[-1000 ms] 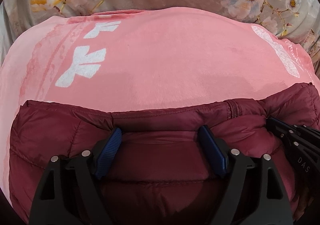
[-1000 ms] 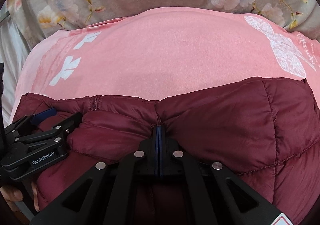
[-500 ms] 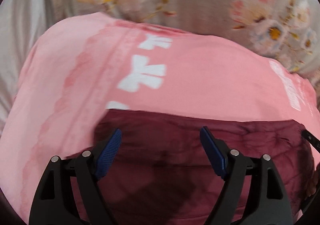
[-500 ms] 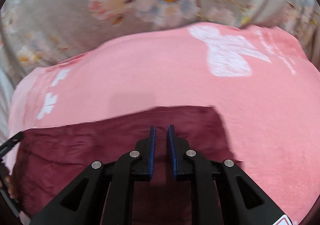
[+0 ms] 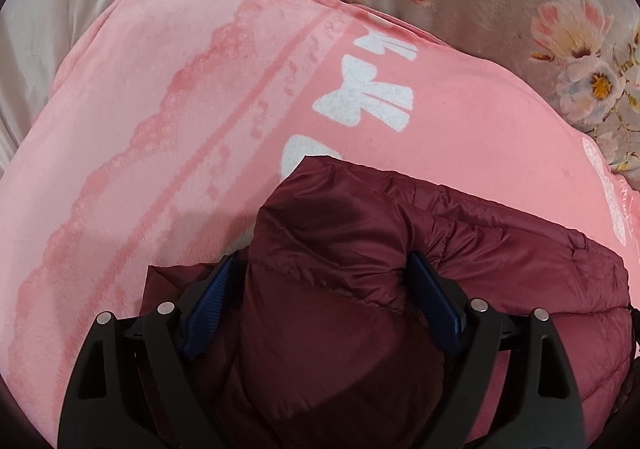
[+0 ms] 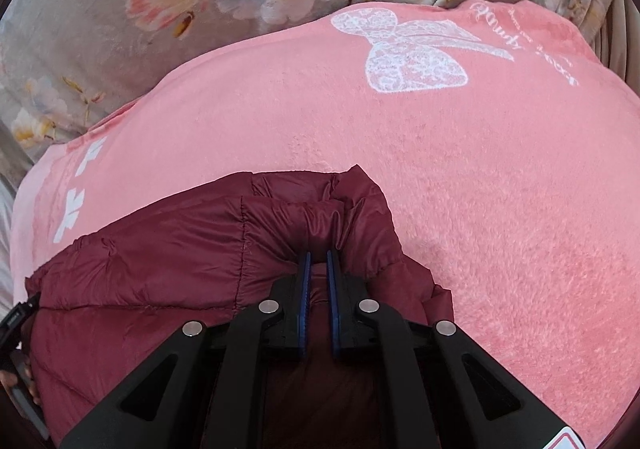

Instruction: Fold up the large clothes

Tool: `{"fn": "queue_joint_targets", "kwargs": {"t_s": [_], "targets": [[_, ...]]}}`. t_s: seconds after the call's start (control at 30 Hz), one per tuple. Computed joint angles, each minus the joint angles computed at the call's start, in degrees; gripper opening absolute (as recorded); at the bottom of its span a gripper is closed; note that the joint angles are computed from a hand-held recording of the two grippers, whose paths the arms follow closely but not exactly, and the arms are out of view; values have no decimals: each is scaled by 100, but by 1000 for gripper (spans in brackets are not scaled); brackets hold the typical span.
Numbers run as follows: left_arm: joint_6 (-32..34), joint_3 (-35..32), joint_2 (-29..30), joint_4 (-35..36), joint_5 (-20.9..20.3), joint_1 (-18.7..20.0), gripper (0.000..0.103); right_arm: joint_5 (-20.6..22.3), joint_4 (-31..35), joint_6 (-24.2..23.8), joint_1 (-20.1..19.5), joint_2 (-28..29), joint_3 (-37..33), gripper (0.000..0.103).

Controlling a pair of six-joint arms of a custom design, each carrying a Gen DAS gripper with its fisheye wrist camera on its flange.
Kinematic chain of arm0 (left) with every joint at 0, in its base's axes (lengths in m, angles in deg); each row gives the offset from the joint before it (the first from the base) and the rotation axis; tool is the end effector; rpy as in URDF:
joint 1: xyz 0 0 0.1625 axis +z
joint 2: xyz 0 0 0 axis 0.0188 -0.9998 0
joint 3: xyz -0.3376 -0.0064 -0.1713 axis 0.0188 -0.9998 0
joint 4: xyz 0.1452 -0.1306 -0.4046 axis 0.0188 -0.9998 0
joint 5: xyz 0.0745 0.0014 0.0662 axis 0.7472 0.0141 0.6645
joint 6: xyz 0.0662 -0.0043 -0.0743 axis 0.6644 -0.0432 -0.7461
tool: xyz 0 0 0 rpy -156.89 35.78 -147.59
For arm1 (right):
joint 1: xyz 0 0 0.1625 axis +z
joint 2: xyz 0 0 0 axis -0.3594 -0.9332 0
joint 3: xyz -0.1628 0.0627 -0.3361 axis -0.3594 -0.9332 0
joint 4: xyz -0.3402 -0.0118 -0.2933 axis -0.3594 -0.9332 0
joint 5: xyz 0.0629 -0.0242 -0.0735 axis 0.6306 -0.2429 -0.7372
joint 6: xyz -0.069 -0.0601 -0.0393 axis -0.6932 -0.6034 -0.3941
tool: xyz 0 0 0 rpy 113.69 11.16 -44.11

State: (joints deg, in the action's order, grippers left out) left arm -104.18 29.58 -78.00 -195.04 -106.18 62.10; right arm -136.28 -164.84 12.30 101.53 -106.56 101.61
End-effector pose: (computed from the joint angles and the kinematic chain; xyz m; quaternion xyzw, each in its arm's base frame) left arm -0.0455 -0.5939 0.0883 -0.1949 0.7849 -0.4386 0.3919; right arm -0.0106 -0.7572 0.1429 0.1915 -0.9243 0.2587 0.2050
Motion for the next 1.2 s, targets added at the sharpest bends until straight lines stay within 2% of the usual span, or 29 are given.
{"fn": "queue_joint_targets", "kwargs": {"t_s": [0.47,1.2], "targets": [[109,3,36,-193,-27,24,86,-21,-174,-35,15,11,57,5],[-68,-11,-7,118,34,19,87,279,57,214,-68,-108,80,5]]}}
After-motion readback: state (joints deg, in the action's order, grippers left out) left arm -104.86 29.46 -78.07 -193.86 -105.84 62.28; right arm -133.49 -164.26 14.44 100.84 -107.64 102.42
